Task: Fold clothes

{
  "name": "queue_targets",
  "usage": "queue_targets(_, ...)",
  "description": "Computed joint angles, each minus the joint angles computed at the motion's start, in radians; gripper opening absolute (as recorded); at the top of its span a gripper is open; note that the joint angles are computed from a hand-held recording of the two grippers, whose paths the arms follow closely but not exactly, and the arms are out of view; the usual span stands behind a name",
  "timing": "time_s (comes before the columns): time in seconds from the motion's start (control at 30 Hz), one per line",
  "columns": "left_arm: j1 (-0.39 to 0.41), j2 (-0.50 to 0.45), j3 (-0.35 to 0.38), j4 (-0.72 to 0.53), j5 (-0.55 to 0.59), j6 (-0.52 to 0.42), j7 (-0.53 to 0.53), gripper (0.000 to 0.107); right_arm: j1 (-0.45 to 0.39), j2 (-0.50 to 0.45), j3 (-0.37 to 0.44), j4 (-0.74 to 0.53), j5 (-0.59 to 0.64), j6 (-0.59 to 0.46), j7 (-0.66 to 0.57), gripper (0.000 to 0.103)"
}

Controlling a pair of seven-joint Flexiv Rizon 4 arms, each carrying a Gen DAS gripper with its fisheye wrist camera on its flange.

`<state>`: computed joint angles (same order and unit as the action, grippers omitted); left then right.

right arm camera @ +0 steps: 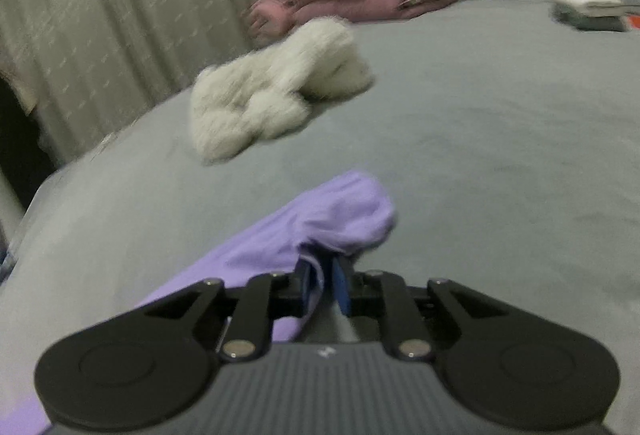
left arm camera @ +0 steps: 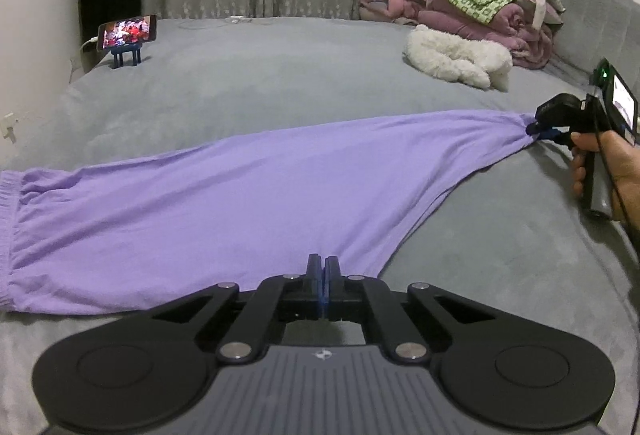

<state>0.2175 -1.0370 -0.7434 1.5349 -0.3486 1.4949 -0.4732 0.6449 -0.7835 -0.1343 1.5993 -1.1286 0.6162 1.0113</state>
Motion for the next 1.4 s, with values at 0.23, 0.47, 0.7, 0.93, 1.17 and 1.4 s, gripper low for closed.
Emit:
queue_targets(0.23, -0.011, 0.037, 0.041, -0.001, -0.059, -0.075, -0.019, 0.001, 0.056, 0.01, 0.015, -0.028, 0.051, -0.156, 0.024, 0.033)
queue_targets(0.47, 0.032, 0.061, 0.005, 0.032, -0.124, -0.094, 0.015, 0.003, 0.105, 0.049, 0.031, 0.001, -0.012, -0.14, 0.279, 0.045)
queue_targets(0.7, 0.005, 0.062, 0.058, -0.001, -0.172, -0.076, -0.025, 0.006, 0.135, 0.203, 0.068, 0.077, -0.157, -0.222, 0.324, 0.059)
queue_targets(0.93, -0.006, 0.055, 0.067, -0.013, -0.18, -0.062, -0.039, 0.006, -0.058, 0.303, 0.134, 0.052, -0.202, -0.031, -0.231, 0.073)
queue_targets(1.17, -0.01, 0.043, 0.07, -0.018, -0.158, -0.041, -0.035, 0.006, -0.242, 0.167, 0.219, -0.042, 0.275, 0.166, -0.895, 0.066)
queue_targets(1.4, -0.009, 0.027, 0.066, -0.027, -0.119, -0.01, -0.05, 0.006, -0.275, 0.079, 0.183, -0.058, 0.449, 0.2, -1.109, 0.065)
